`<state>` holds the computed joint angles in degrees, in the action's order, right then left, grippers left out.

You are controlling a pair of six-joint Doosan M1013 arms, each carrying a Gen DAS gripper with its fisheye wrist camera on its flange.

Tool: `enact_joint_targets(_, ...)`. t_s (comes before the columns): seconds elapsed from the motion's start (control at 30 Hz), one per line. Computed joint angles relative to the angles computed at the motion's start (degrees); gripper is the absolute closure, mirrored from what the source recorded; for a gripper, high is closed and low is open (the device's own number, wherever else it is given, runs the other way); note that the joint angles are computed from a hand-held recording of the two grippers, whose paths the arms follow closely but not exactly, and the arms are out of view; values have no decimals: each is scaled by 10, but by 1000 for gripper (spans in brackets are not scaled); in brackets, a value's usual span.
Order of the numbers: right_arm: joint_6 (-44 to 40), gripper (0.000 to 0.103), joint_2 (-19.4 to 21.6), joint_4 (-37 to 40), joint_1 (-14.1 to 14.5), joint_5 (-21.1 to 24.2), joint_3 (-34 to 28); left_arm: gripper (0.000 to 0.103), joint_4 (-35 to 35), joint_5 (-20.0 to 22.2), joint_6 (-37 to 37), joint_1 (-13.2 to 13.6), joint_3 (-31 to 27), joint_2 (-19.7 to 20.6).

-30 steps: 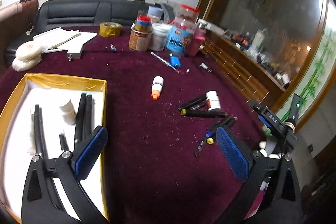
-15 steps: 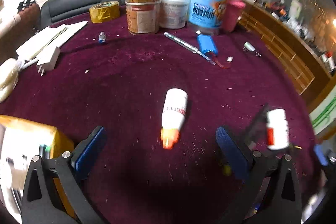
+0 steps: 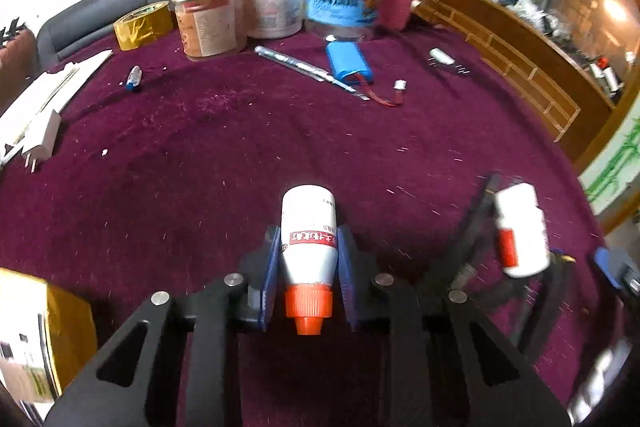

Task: Organize rigid objects
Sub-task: 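Carry the dropper bottle into the tray with left while right grasps the red-labelled pill jar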

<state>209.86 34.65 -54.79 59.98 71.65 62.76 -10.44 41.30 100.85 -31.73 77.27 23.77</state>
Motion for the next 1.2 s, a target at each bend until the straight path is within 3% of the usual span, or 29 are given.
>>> enact_joint_targets(0.17,-9,7,2,16,-2,8,-6,79,-121,-12,60,20,38,-36)
enact_joint_targets(0.4,-6,7,2,28,-3,18,-7,79,-378,-1,216,68,141,-118)
enact_joint_targets(0.47,-1,7,2,30,-3,25,-8,79,-423,2,243,81,165,-138)
enact_joint_targets(0.5,-10,8,2,36,-4,21,-9,79,-443,2,258,89,178,-150)
enact_joint_targets(0.53,-39,16,3,58,-8,17,-17,79,-454,-2,267,95,188,-159)
enact_joint_targets(0.6,-75,24,4,74,-10,12,-32,79,-469,-7,285,109,207,-176)
enact_joint_targets(0.73,-153,24,18,84,-18,5,-83,79,-471,-34,292,134,235,-199)
enact_joint_targets(0.87,-260,24,59,136,-38,30,-167,79,-465,-52,276,158,253,-210)
enact_joint_targets(1.07,-340,26,117,179,-49,90,-265,79,-422,-84,229,189,273,-222)
enact_joint_targets(1.17,-359,44,134,202,-55,119,-290,79,-394,-88,195,203,278,-223)
enact_joint_targets(1.2,-355,63,131,210,-57,109,-281,79,-392,-89,191,206,278,-222)
